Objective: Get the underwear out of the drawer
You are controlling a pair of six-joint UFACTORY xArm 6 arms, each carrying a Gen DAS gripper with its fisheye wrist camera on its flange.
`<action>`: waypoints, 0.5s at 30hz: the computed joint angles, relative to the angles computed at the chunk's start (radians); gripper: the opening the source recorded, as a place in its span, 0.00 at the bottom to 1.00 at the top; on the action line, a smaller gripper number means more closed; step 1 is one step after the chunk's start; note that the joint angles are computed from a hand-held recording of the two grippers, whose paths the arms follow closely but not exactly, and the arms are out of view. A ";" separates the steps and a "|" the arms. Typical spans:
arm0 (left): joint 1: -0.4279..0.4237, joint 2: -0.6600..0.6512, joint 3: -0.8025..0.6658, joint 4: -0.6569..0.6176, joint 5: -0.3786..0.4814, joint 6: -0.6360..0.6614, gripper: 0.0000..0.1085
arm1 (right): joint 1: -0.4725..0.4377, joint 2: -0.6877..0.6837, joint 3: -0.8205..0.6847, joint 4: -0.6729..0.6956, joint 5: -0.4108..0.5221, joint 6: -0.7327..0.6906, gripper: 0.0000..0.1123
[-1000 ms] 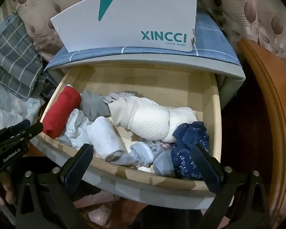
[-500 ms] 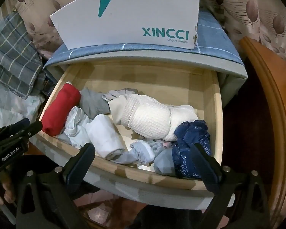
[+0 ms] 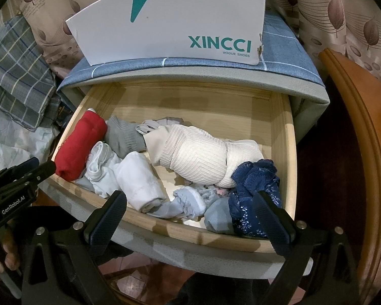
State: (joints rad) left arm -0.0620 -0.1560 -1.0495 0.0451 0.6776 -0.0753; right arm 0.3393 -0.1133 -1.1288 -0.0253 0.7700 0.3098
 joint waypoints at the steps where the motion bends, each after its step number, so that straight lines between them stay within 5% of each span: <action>1: 0.000 0.001 -0.001 0.002 0.000 -0.002 0.50 | 0.000 0.000 0.000 0.001 0.000 -0.001 0.88; 15: 0.001 0.003 -0.006 0.000 0.005 0.003 0.50 | 0.000 -0.002 0.000 0.000 0.002 -0.001 0.88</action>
